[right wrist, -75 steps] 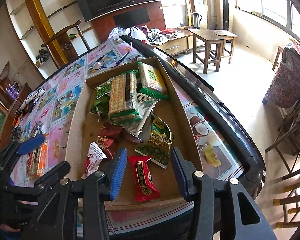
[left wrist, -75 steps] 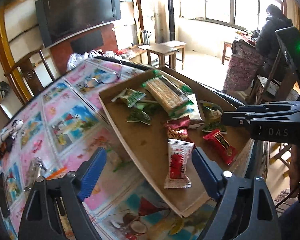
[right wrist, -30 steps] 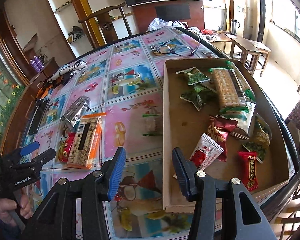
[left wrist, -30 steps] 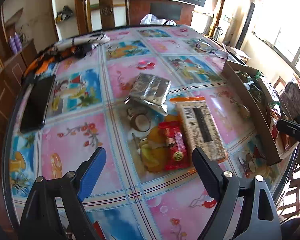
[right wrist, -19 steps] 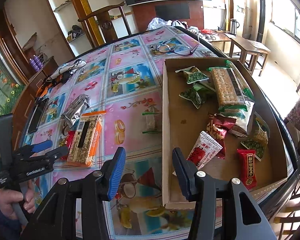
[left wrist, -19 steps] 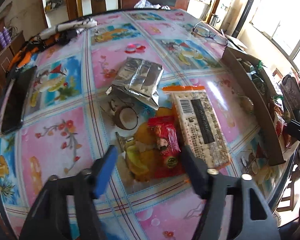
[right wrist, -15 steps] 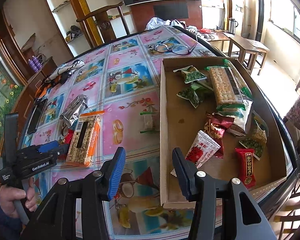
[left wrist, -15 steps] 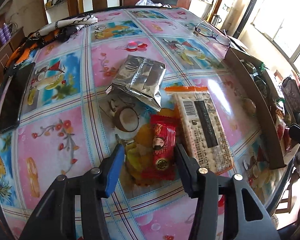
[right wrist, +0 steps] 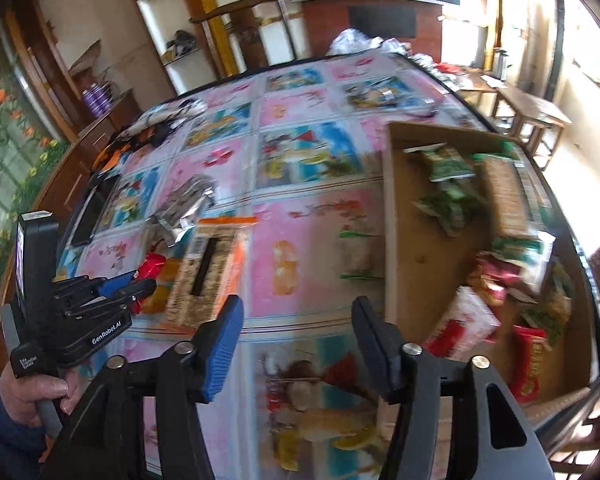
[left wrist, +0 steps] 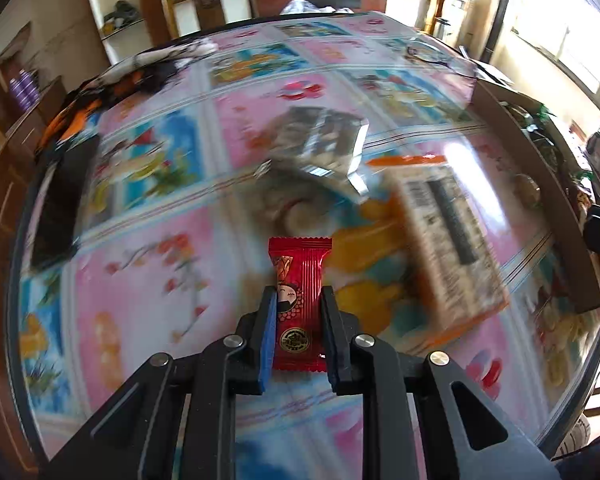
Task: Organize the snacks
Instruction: 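Grasp the red face-printed packet with the left gripper while the right gripper grasps the barcoded cracker pack, then carry the red packet and cracker pack over the box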
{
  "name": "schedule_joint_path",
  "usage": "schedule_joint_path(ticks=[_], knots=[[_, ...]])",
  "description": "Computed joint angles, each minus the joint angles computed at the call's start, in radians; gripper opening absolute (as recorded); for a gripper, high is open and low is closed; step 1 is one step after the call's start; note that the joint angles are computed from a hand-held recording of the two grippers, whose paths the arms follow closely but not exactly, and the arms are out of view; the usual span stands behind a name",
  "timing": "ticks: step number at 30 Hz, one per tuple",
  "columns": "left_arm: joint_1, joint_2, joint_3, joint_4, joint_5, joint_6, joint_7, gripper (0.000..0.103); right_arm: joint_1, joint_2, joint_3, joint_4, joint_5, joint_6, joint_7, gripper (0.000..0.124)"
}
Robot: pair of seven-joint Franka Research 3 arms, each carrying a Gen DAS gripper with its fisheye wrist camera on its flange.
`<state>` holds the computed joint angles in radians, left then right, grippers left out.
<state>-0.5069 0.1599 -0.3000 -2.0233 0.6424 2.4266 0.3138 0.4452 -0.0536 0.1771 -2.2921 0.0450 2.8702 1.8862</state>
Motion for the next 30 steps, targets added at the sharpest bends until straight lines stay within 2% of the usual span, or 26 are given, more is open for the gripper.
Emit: schedule_joint_path(ticks=[2,4,8,10,13,16,19,21,28,30], knots=[[0.002,-0.035,-0.001,-0.043,-0.005,0.005,-0.024,0.019,0.020,0.040,0.001,0.047,0.085,-0.028,-0.085,0.064],[0.004,-0.054,-0.007,-0.064,-0.008,0.003,-0.035,0.019,0.033,0.086,0.005,0.103,0.115,-0.061,-0.127,0.073],[0.007,-0.077,-0.017,-0.091,-0.011,-0.003,-0.048,0.020,0.057,0.218,0.010,0.274,0.166,-0.181,-0.152,0.075],[0.008,-0.087,-0.022,-0.102,-0.009,-0.004,-0.050,0.020,0.093,0.270,-0.015,0.336,0.086,-0.205,-0.088,0.078],[0.008,-0.095,-0.027,-0.114,-0.002,-0.003,-0.057,0.020,0.139,0.352,-0.044,0.444,-0.010,-0.295,-0.027,0.078],[0.009,-0.101,-0.031,-0.122,0.007,-0.002,-0.061,0.020,0.175,0.385,-0.069,0.485,-0.094,-0.338,0.020,0.077],[0.011,-0.103,-0.031,-0.126,0.013,0.004,-0.063,0.020,0.181,0.369,-0.074,0.453,-0.127,-0.324,0.034,0.062],[0.012,-0.101,-0.031,-0.125,0.013,0.010,-0.063,0.020,0.178,0.351,-0.074,0.424,-0.142,-0.307,0.038,0.059],[0.011,-0.063,-0.027,-0.093,0.028,0.069,-0.050,0.019,0.125,0.220,-0.044,0.232,-0.057,-0.212,0.036,0.058],[0.008,-0.049,-0.025,-0.076,0.021,0.073,-0.033,0.019,0.127,0.180,-0.048,0.174,-0.099,-0.188,0.071,0.058]])
